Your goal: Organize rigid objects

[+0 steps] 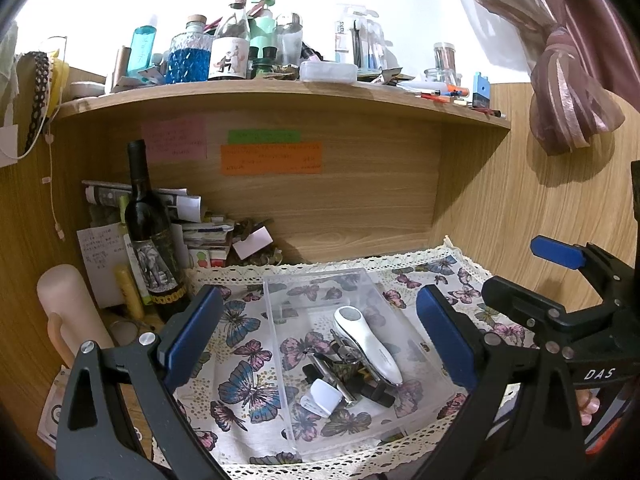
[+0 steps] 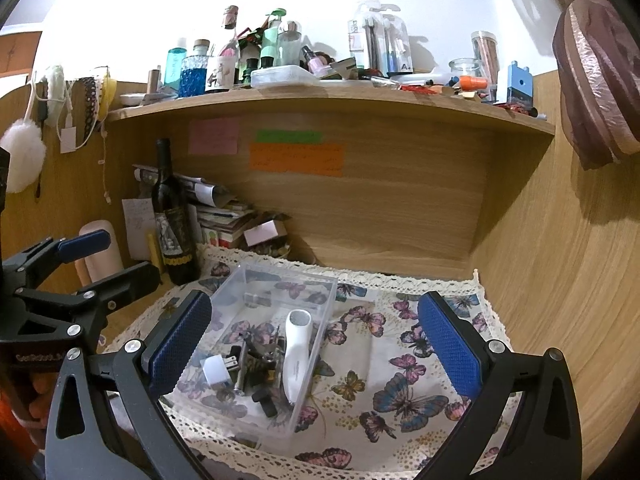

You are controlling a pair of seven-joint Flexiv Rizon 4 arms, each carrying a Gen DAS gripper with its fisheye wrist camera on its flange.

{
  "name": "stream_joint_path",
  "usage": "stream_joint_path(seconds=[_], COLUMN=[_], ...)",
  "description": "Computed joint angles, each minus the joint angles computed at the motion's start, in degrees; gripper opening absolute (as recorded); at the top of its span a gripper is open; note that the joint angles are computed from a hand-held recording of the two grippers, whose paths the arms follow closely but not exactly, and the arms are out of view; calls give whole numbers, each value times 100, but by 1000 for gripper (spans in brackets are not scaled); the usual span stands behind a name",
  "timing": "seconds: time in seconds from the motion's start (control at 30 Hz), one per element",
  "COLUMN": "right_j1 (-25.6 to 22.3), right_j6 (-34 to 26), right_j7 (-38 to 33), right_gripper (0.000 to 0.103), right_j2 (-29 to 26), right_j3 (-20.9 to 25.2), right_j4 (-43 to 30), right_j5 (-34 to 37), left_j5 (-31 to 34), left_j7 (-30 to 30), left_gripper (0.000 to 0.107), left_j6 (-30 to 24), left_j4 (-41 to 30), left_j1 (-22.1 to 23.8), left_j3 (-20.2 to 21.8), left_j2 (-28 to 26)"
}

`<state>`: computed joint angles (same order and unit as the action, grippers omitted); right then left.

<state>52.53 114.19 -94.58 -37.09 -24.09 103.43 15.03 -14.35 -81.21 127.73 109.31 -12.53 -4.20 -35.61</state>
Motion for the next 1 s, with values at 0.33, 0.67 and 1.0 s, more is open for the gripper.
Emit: stream_joint_path(seconds=[0.33,0.67,1.0], right_j1=[-42,-26,-154], right_j6=[-34,-98,-217], right_j7=[75,197,413], right_gripper=[103,103,103], right_j2=[31,13,-20], right_j3=[76,39,109], right_j4=[-8,-17,-75], right_j5=[-26,-82,-259], left_j5=[-49,400,603], left_j7=[-71,-349,-539], left_gripper=[99,99,99], left_j6=[-78,-302,-466], left_j4=[-14,-52,-136], left_j1=[19,314,456], left_j3=[4,-173,-239], left_j2=[2,19,1])
